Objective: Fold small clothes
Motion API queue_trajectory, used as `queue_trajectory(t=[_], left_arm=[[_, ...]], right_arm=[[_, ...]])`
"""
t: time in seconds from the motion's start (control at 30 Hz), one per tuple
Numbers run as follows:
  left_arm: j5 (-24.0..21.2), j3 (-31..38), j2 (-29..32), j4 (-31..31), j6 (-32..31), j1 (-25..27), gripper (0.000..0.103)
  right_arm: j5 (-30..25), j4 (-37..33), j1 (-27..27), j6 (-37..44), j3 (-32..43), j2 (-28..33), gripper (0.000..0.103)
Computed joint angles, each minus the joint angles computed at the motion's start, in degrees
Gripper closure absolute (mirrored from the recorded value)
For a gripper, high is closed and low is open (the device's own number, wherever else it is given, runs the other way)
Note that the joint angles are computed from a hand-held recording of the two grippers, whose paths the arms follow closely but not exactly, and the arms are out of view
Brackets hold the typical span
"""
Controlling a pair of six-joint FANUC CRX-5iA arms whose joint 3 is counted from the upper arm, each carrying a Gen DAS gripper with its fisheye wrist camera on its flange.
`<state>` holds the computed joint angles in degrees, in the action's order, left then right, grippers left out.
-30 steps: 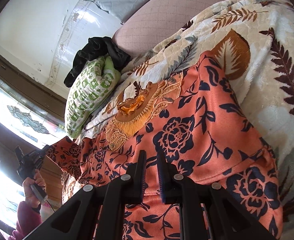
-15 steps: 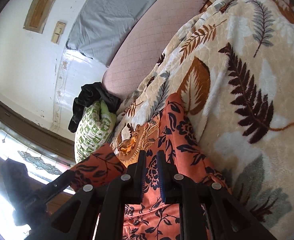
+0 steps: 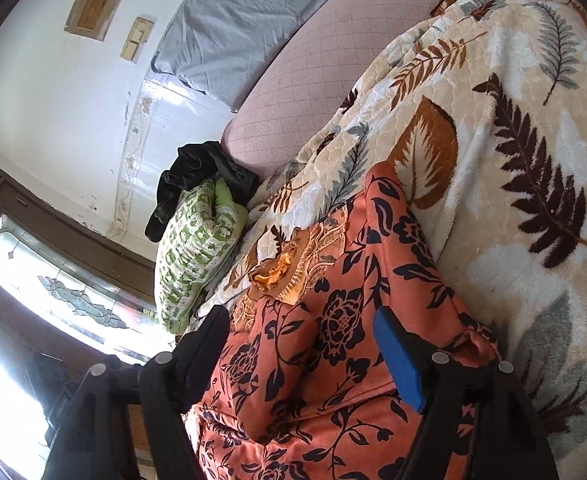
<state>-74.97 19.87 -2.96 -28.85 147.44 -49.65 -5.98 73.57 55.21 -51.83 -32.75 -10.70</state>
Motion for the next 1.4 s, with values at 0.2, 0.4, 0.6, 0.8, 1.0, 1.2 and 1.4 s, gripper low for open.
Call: queue_trajectory(t=[0.2, 0.4, 0.6, 0.8, 1.0, 1.2, 1.4], left_arm=[[-11.2, -5.2, -1.0, -8.5, 13.4, -0.9, 0.025], [-16.1, -9.7, 1.0, 0.1, 13.9, 5.9, 0.025], [-13.0, -14.0, -2.2, 1.6, 14.4, 7.1, 0.022], [-10.2, -16.0, -3.9, 2.3, 13.4, 7.9, 0.022], [-8.0, -17.5, -5.6, 3.7, 12.8, 8.9, 0.022], [-9.6, -16.2, -5.5, 1.5, 15.9, 6.8, 0.023], [-12.0, -13.5, -4.2, -2.5, 16.2, 3.5, 0.023]], right_arm=[[-11.8, -22.0, 10.3, 29.4, 9.6, 3.7, 0.026], [-25.4, -32.7, 18.5, 55.3, 23.3, 11.2, 0.027], [-36.3, -42.5, 20.8, 70.5, 37.6, 21.1, 0.027], [-59.4, -48.1, 21.1, 83.6, 60.7, 37.5, 0.061], [-52.8, -47.8, 18.6, 74.3, 50.0, 28.7, 0.089], [-52.2, -41.8, 16.3, 55.2, 34.0, 16.9, 0.093], [-36.5, -40.2, 14.8, 36.3, 18.6, 5.6, 0.088]])
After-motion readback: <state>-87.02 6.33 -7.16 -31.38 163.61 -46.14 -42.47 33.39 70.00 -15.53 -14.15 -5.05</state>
